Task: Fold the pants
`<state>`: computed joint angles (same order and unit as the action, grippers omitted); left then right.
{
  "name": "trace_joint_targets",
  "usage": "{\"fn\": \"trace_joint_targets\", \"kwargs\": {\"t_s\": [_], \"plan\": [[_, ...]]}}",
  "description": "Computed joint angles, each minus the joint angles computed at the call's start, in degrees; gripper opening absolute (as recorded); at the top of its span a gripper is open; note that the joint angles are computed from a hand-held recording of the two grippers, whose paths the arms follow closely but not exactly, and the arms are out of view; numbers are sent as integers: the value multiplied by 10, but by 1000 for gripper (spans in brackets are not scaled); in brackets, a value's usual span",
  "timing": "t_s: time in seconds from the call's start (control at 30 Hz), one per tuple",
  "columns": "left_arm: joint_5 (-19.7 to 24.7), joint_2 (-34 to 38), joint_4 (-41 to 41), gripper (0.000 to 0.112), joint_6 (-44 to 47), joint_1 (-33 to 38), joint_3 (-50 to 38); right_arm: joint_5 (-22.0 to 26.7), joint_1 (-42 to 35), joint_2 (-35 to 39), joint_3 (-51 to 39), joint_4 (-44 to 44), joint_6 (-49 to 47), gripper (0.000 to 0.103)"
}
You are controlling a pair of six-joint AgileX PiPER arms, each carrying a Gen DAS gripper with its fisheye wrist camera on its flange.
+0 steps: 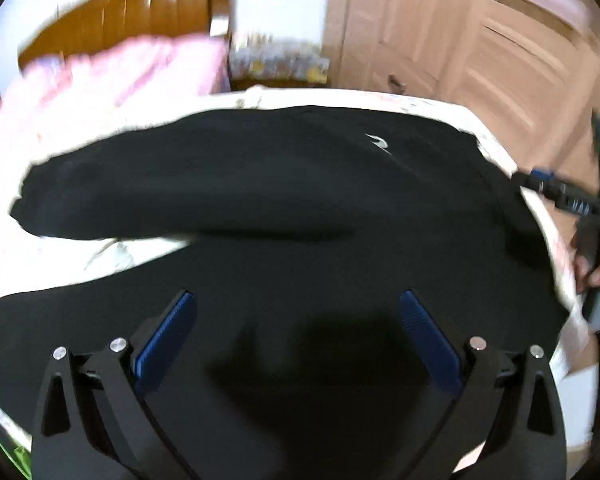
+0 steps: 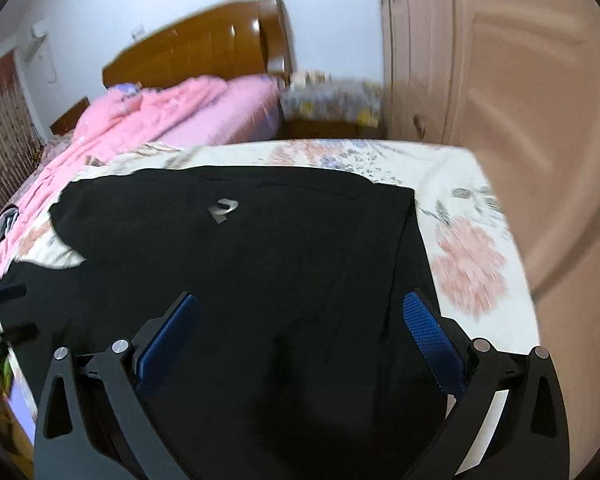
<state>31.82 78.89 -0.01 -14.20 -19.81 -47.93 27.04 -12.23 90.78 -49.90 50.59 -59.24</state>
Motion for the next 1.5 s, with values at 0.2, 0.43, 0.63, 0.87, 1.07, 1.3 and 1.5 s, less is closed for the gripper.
{"fn": "trace_joint_targets", "kwargs": {"t_s": [0.2, 0.43, 0.63, 0.87, 1.07, 1.3, 1.5], "plan": [[150, 205, -344, 101, 313, 212, -236, 106, 23, 227, -297, -167, 136, 99], [218, 366, -460, 100, 361, 270, -388, 232, 47, 368, -521, -229, 122, 98], [228, 450, -482, 100, 362, 269, -485, 330, 25, 438, -629, -216, 64, 84], [233, 525, -489, 100, 329, 262, -573, 223, 2, 329, -456, -151, -66, 12], [243, 549, -546, 100, 315, 270, -603, 88, -5, 133, -202, 30, -293, 10], [249, 555, -525, 100, 250, 252, -631, 38, -4, -29, -20, 192, -465, 8], [259, 577, -460, 88, 158, 242, -676, 45, -6, -157, 98, 246, -520, 8]]}}
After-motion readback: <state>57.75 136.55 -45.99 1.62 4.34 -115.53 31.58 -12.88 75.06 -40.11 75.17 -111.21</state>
